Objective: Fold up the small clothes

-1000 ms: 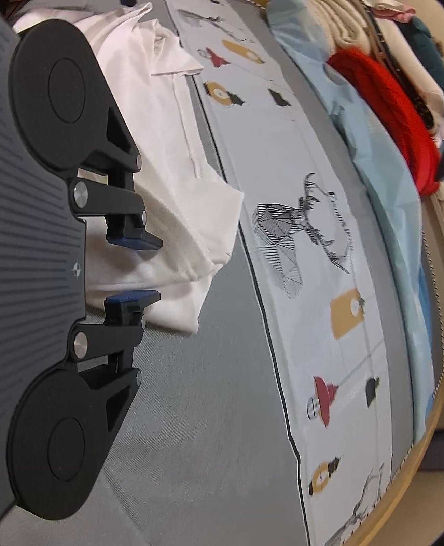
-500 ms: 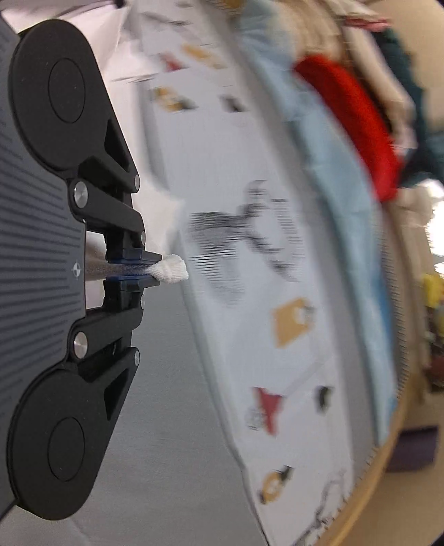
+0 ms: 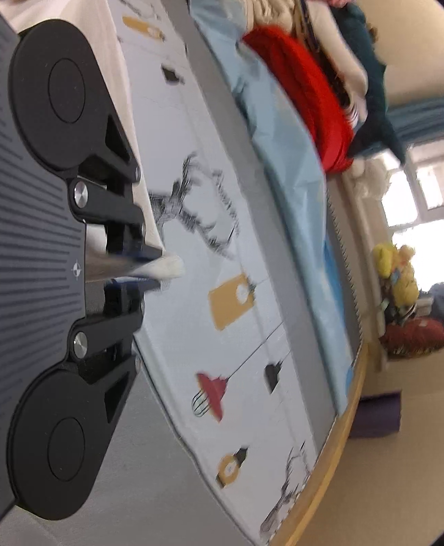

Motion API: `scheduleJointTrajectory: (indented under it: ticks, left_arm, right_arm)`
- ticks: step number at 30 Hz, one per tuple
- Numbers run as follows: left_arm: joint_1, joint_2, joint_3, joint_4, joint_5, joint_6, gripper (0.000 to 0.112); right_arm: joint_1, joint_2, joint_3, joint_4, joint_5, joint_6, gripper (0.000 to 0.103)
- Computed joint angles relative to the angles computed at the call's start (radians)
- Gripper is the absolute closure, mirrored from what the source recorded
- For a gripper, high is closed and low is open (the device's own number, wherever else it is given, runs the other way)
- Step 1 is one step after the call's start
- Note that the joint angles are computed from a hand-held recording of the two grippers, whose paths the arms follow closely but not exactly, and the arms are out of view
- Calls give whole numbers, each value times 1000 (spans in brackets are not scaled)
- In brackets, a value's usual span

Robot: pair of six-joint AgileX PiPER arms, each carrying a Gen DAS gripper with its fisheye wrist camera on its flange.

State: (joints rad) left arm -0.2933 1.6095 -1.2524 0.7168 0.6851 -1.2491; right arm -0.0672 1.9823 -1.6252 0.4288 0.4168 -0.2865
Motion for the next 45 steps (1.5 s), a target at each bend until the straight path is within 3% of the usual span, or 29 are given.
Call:
scheduleJointTrajectory:
  ticks: [2, 5, 8, 10, 12, 13, 16, 19, 22, 23, 24, 25, 29, 34, 35, 38, 41, 43, 44, 45]
  left_arm:
    - [41, -27, 28, -109, -49, 79, 96]
    - [102, -52, 64, -370, -122, 334, 96]
    - [125, -48, 75, -607, -133, 615, 96]
    - [113, 0, 46, -696, -65, 732, 96]
    - [78, 79, -15, -625, 87, 740, 101]
    - [54, 82, -19, -570, 115, 708, 100]
    - [53, 32, -5, -589, 101, 678, 100]
    - [55, -22, 28, -634, 98, 744, 100]
    - [64, -17, 24, -708, 182, 862, 97]
    - [57, -1, 18, -713, 239, 882, 97]
    - [42, 11, 8, -678, 283, 878, 83]
    - [32, 0, 17, -661, 300, 868, 80]
    - [99, -87, 65, -808, 313, 910, 79]
    - [45, -103, 92, -799, 396, 953, 79]
    - [29, -96, 94, -782, 415, 955, 82]
    - [9, -104, 104, -779, 433, 976, 106]
    - [1, -137, 112, -771, 433, 976, 107]
    - [2, -164, 119, -774, 434, 988, 108]
    - [5, -178, 124, -779, 435, 992, 108]
    - [23, -185, 126, -792, 432, 1008, 108]
  right_arm:
    - [2, 9, -22, -80, 35, 93, 79]
    - [-34, 12, -40, 76, 137, -68, 79]
    - [-71, 45, -78, 170, 313, -244, 79]
    - [-50, 59, -76, 43, 348, -225, 80]
    - [-24, 80, -89, -118, 380, -132, 82]
    - [-21, 77, -95, -139, 385, -102, 82]
    - [-47, 17, -42, -51, 347, -124, 81]
    - [-81, -16, -28, 54, 402, -267, 81]
    - [-104, -3, -60, 54, 564, -317, 79]
    - [-103, -7, -51, 17, 581, -320, 79]
    - [-102, -19, -31, -35, 583, -315, 79]
    - [-106, -34, -6, -63, 581, -319, 78]
    - [-173, -100, 47, 7, 608, -355, 76]
    - [-202, -144, 108, -1, 685, -417, 77]
    - [-192, -158, 130, -30, 681, -433, 76]
    - [-180, -162, 137, -77, 696, -465, 76]
    - [-191, -151, 111, -97, 748, -448, 76]
    - [-206, -151, 101, -87, 786, -457, 87]
    - [-208, -154, 103, -85, 789, -452, 98]
    - [-203, -157, 102, -91, 795, -443, 98]
